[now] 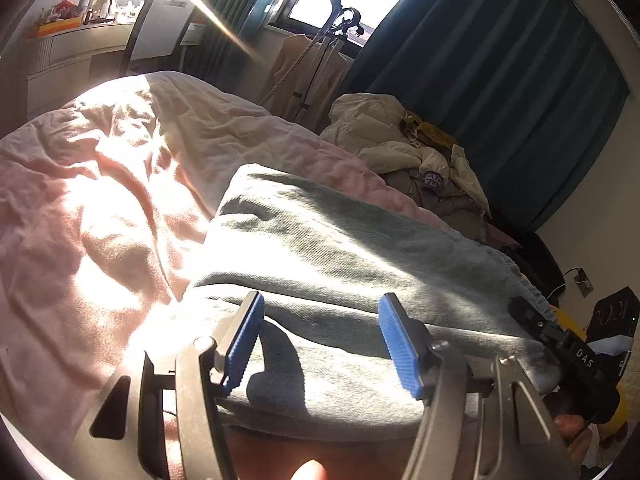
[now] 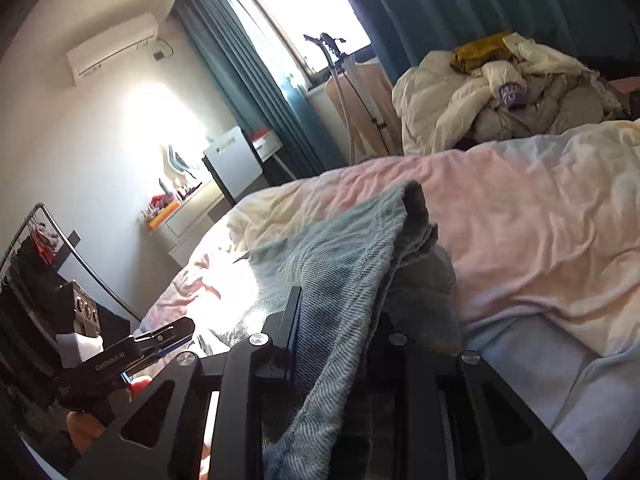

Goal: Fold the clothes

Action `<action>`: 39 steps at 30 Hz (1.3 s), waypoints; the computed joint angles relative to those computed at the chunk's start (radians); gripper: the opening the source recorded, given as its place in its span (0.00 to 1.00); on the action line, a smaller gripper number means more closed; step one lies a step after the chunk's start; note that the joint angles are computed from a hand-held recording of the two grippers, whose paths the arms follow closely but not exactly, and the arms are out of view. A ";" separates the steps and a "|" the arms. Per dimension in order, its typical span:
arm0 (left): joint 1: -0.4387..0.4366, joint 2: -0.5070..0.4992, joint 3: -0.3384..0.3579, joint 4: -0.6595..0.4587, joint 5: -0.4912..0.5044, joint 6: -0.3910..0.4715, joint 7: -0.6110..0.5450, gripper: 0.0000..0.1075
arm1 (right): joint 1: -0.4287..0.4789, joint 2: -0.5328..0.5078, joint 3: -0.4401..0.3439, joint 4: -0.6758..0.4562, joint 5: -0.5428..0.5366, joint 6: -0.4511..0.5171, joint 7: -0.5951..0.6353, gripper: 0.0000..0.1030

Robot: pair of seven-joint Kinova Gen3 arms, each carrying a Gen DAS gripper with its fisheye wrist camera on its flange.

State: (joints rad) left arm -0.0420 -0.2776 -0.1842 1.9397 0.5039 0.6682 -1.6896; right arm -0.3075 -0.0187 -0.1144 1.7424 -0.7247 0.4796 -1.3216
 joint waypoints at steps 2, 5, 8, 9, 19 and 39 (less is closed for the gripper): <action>0.007 -0.003 -0.034 -0.012 0.020 0.028 -0.033 0.57 | 0.023 -0.003 0.001 -0.003 0.069 0.032 -0.081 0.22; -0.004 0.020 -0.090 -0.049 0.076 0.114 -0.121 0.61 | 0.002 0.061 0.058 -0.035 0.164 0.154 -0.203 0.22; -0.012 0.072 -0.162 -0.088 0.133 0.225 -0.199 0.78 | 0.056 0.112 0.038 -0.055 0.131 0.235 -0.250 0.24; -0.033 0.085 -0.158 -0.095 0.135 0.244 -0.207 0.80 | 0.100 0.114 0.006 -0.050 0.096 0.232 -0.232 0.25; -0.155 0.227 -0.104 -0.196 0.194 0.443 -0.343 0.85 | 0.171 0.085 0.044 0.010 -0.099 0.287 -0.160 0.73; -0.442 0.466 0.065 -0.279 0.310 0.671 -0.328 0.90 | 0.352 0.289 -0.107 -0.040 -0.340 0.407 0.034 0.80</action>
State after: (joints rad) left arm -0.4842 0.1879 -0.1193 1.6612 0.8143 1.3396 -2.0175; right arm 0.0442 0.2704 -0.2218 1.7022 -1.0645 0.8862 -1.2878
